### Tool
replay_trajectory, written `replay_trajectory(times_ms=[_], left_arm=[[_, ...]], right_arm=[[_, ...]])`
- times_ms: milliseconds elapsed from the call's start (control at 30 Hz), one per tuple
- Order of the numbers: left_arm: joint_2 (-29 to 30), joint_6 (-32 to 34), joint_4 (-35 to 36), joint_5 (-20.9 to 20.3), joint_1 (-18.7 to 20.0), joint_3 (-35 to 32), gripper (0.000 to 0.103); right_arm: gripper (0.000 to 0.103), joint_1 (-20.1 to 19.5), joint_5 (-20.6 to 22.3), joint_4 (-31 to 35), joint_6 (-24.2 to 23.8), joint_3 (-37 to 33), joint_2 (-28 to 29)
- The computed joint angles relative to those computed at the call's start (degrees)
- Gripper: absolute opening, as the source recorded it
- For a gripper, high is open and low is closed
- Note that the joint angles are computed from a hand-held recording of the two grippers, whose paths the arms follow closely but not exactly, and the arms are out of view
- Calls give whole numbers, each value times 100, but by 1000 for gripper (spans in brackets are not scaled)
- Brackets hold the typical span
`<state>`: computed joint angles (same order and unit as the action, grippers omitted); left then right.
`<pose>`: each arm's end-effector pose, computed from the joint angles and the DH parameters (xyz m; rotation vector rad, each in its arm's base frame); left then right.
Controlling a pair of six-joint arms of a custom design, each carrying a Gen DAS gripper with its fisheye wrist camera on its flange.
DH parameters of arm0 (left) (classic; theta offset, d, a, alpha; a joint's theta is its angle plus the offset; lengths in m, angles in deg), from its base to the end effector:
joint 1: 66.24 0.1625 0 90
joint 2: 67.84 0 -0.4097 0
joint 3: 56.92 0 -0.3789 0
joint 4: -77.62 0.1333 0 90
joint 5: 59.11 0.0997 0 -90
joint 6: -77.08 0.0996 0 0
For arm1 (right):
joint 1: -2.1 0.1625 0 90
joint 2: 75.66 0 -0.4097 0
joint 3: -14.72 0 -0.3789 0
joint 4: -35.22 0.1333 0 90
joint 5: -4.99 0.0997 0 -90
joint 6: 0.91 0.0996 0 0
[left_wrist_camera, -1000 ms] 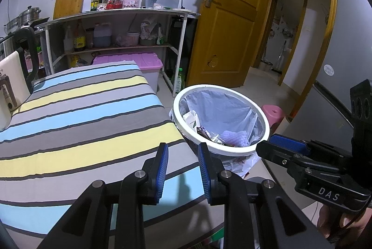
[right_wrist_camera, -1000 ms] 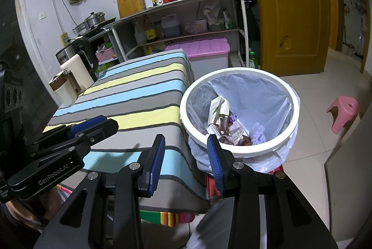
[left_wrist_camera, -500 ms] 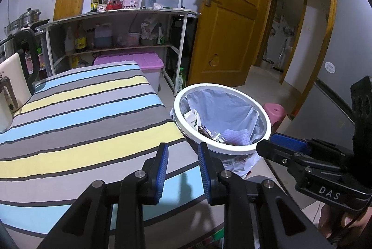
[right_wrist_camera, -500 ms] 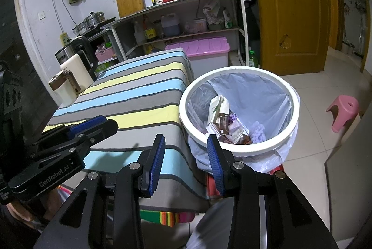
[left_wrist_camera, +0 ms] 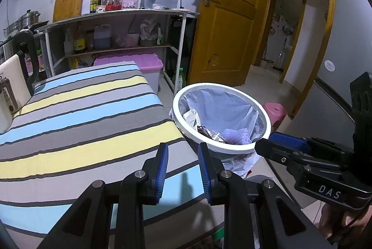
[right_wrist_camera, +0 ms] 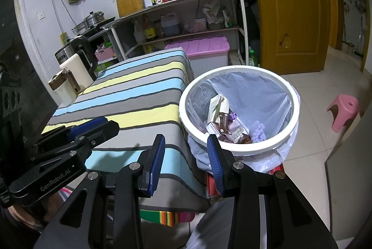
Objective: Collect trash
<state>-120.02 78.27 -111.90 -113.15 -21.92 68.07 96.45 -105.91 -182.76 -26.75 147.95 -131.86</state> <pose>-0.2155 -0.4785 0.0970 0.8483 2.4597 -0.8887 0.1315 -0.4393 0.1525 0.4267 -2.4019 1.0539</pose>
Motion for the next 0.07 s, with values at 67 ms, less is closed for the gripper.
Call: replay_trajectory(times_ms=[67], left_arm=[[4, -24, 20, 13, -2, -4, 26]], right_arm=[[39, 13, -8, -30, 6, 10, 20]])
